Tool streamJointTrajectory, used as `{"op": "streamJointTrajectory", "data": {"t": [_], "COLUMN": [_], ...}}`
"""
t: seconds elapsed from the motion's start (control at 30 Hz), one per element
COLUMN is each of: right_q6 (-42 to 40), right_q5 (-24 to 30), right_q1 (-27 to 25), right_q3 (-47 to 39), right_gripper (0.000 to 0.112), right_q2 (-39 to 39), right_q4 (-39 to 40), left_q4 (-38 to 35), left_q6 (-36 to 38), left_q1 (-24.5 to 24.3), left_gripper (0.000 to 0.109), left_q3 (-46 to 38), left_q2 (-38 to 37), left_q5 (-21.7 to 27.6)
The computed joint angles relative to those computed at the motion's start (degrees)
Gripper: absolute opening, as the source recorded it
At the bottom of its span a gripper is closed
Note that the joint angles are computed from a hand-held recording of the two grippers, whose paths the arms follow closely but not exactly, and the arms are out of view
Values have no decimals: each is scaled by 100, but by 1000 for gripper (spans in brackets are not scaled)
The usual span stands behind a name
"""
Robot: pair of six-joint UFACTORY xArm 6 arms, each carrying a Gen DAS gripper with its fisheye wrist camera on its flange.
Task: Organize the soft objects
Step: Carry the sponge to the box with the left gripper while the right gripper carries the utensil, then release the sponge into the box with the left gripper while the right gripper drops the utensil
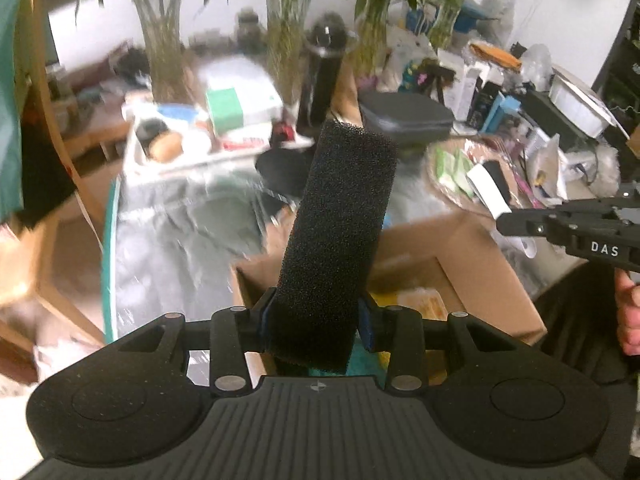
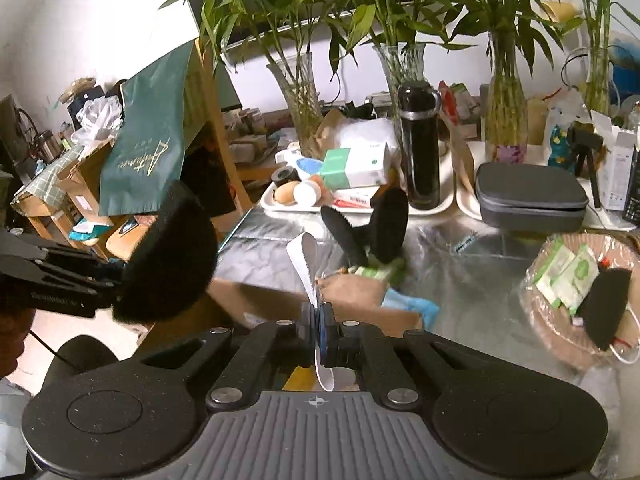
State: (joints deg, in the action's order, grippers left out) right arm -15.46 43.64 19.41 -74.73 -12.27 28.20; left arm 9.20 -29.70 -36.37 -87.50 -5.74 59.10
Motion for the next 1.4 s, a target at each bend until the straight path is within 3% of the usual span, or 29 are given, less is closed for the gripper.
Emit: {"op": "streamJointTrajectory", "data": {"t": [0.2,0.4,0.57,0.73,0.87,1.2,1.27,1.33,1.4], "right_q6": [21,139,267,428,541,1006,1184,1223,1055], "right_q5": [94,130,177,223,275,570,780,891,793], "right_q1": [59,92,96,104,126,240,254,259,267], "right_q3": [157,264,334,314,200,-203,-287,-320,-214], "right_gripper": [5,5,5,5,5,7,17,62,83], "right_q2": [-145,-230,-266,-242,-190,105,229,305,253], "right_q4": [-53,-162,-297,-315,-323,-749,-990,-1141,-1146], "left_q4": [-413,-647,-182,430,519,896,886,896,934], "left_q6": [198,212,-232,-830,-1028,-1118,-1125,-1121,-1118], "left_q1": [6,64,-61,-183,-126,-150,-135,-123,-123], "left_gripper": [40,51,64,64,64,64,64,64,64], "left_q3": [333,945,1458,1690,1849,1882,1874,1860,1854], "left_q2": [-106,-391,-762,-963,-1103,-1223,-1218,-1204,-1205], "left_q5": [-58,-620,-1039,-1159,-1249,-1167,-1150,-1138,-1121]}}
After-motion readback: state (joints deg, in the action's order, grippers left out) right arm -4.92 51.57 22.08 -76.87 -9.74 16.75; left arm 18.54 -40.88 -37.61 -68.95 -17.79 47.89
